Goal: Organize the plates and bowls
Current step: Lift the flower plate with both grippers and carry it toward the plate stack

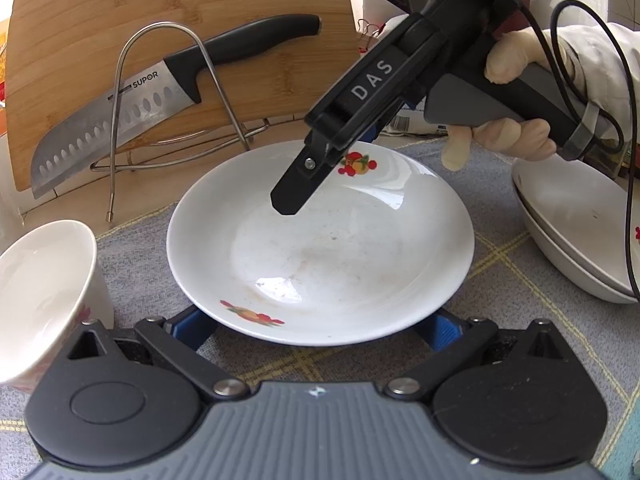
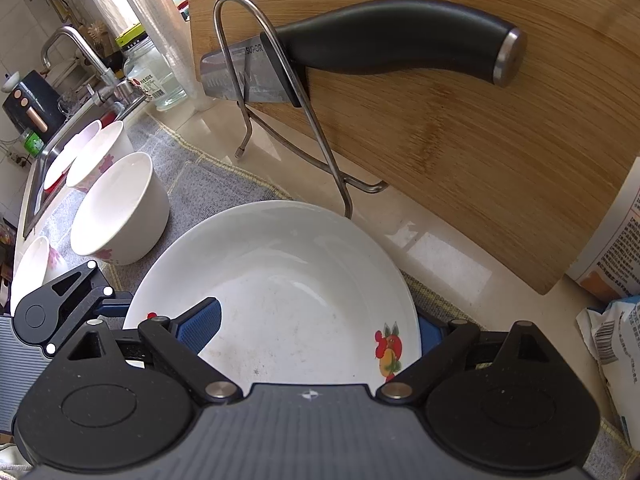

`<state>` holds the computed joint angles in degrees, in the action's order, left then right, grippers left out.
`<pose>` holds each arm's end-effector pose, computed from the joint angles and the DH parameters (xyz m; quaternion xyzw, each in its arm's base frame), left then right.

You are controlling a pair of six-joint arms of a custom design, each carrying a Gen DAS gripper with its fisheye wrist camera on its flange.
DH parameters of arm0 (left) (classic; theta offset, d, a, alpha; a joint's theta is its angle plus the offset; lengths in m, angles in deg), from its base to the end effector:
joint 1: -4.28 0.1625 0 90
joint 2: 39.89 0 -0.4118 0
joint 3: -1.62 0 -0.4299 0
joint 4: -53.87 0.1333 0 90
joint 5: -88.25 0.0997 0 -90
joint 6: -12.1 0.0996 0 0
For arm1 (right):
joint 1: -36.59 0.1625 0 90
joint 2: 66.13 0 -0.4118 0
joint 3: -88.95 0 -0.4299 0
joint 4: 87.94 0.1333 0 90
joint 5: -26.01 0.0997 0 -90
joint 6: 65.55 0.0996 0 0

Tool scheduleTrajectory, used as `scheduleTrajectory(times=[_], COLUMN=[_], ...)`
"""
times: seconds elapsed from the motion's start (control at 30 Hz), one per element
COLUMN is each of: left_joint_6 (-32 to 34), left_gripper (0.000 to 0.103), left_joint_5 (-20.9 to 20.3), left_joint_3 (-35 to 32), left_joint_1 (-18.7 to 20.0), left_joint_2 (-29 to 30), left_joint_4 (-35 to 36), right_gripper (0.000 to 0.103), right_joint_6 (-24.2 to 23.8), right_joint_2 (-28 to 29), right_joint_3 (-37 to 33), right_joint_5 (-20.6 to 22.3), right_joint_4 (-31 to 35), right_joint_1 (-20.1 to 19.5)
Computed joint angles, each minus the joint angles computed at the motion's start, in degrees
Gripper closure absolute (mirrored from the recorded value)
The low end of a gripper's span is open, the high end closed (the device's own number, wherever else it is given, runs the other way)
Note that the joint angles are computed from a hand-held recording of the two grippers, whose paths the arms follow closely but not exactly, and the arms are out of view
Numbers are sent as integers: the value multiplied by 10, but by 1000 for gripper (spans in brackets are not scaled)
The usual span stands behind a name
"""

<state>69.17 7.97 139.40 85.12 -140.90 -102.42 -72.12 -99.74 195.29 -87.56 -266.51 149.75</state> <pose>0.0844 -0.4196 0.2731 0.5083 0.8188 -0.1987 0.1779 0.3185 -0.5070 -0.0807 0.2215 -0.9444 0.1627 0.1807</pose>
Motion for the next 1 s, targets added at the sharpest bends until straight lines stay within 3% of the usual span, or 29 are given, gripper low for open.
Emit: scheduleTrajectory(times=[0.6, 1.0], left_joint_6=[7, 12], left_gripper=[1, 1], left_joint_5=[17, 15], left_joint_3=[-4, -4], left_joint_1=[-14, -21], left_joint_2=[0, -32], left_joint_4=[7, 38], right_gripper=[5, 5], right_joint_6=[8, 14], right_joint_2=[-3, -9], right_joint_3=[5, 12], right_joint_5=[-11, -19], right_joint_4=[5, 3], right_joint_1=[11, 27])
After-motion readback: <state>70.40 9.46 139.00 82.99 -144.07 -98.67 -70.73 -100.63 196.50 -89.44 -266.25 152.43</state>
